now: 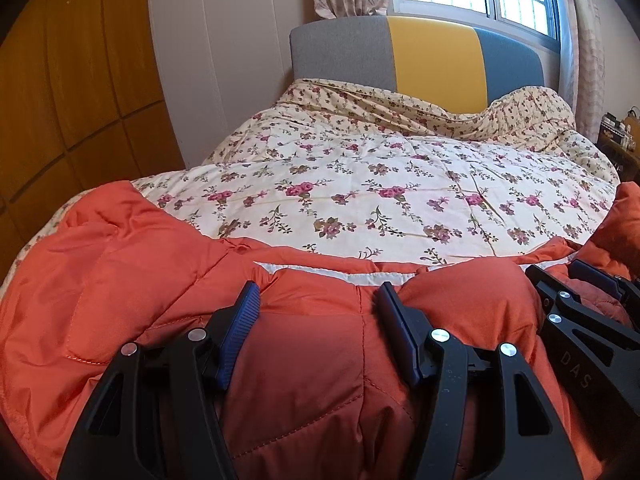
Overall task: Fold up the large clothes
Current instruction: 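Grasp the jacket's hem with both tools held side by side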
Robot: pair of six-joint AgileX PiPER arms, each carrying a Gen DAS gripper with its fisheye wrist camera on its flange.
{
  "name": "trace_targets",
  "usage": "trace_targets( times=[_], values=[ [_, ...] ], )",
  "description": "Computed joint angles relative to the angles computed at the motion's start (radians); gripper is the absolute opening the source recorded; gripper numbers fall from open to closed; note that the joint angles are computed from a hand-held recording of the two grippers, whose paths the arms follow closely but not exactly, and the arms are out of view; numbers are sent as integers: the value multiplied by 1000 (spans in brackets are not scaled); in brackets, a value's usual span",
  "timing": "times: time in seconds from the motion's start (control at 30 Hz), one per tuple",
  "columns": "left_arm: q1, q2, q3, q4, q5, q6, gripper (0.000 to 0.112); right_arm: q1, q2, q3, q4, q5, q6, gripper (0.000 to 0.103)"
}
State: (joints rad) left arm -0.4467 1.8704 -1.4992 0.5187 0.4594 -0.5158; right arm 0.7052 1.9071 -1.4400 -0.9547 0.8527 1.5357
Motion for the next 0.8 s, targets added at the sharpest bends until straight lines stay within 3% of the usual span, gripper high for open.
trace_targets(
  times=[0.07, 0.13, 0.23, 0.3, 0.43, 0.6, 0.67, 0.8],
  values=[
    [9, -4, -21, -82, 25, 85, 63, -8, -18, 8, 24, -18, -21, 53],
    [33, -15, -66, -257, 86, 269, 69, -21, -78, 48, 55, -68, -41, 61],
    [85, -47, -143, -399, 172, 414, 76, 2, -206, 137, -44, -82, 35, 62],
    [125, -68, -178, -383, 169, 398, 84, 8, -267, 161, -86, -38, 24, 62],
    [192, -29, -277, -291, 183, 336, 84, -77, -346, 202, -46, -10, -58, 62],
    [236, 139, -449, -249, 327, 338, 84, -223, -331, 258, 125, -114, -182, 63],
    [235, 152, -415, -237, 309, 339, 84, -225, -299, 271, 116, -125, -176, 63],
    [226, 135, -311, -169, 203, 271, 85, -211, -261, 292, 44, -127, -102, 64]
  ],
)
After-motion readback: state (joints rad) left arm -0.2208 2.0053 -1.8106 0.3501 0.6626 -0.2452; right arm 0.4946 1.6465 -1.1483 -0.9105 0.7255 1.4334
